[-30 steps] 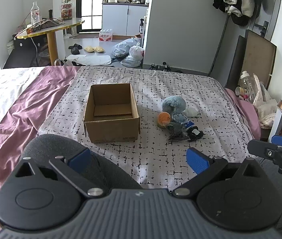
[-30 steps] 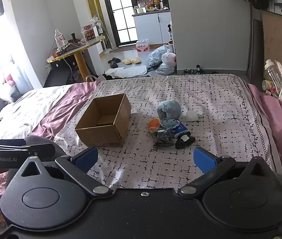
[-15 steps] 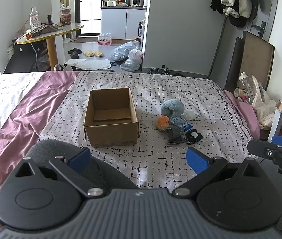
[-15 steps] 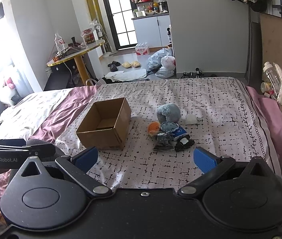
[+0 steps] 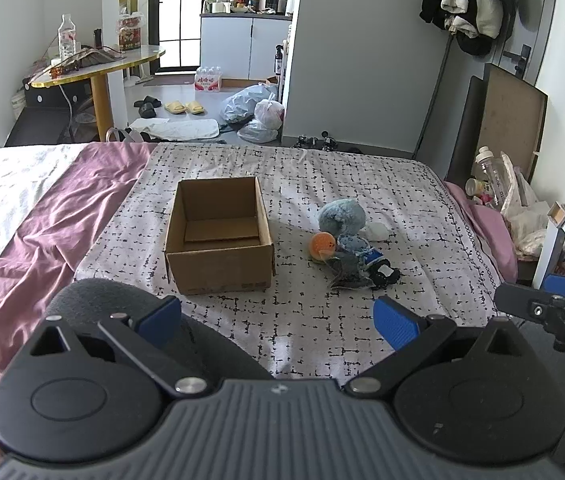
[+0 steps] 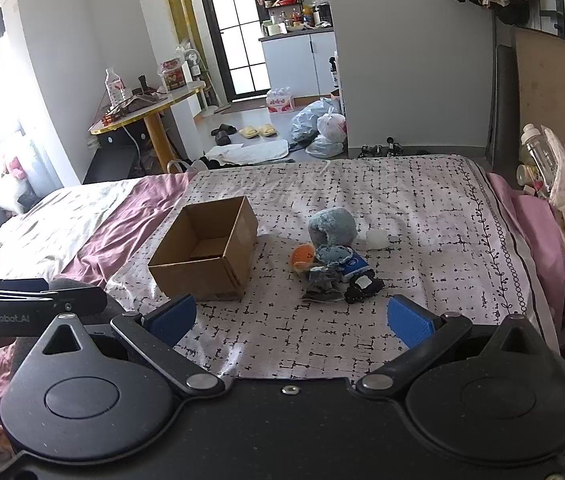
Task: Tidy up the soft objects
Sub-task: 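Reach both tools toward the black plush in the clear bag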
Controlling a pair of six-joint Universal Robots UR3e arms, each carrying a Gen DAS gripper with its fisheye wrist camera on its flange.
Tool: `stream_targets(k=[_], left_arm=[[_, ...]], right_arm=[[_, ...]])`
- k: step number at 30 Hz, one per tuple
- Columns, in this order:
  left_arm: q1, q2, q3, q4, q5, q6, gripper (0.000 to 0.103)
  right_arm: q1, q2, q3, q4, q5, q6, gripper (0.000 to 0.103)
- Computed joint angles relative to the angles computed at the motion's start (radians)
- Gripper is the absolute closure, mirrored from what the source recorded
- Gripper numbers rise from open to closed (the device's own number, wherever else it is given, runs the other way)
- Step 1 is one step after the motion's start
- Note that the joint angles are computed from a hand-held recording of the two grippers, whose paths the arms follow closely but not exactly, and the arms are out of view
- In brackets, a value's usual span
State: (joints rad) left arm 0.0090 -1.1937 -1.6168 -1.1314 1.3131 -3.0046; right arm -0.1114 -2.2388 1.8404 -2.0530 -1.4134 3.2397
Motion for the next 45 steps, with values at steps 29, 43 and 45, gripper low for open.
stream_targets(k=[29, 43, 45], left_arm=[[-0.147, -0.363, 0.107, 0.243, 0.039, -0.138, 0.002], [-0.201, -0.607, 0.255, 0.295, 0.05, -0.217, 0.008], [-0.205, -0.641, 0.282, 0.29, 0.049, -0.229, 0.009]], right_arm=[[-0.32, 0.071, 0.171, -0.117, 0.229, -0.106, 0.0], [-0.351, 0.298, 0.209, -0.304, 0.271, -0.058, 0.0], [-0.351, 0.333, 0.21, -0.325, 0.277, -0.055, 0.0]])
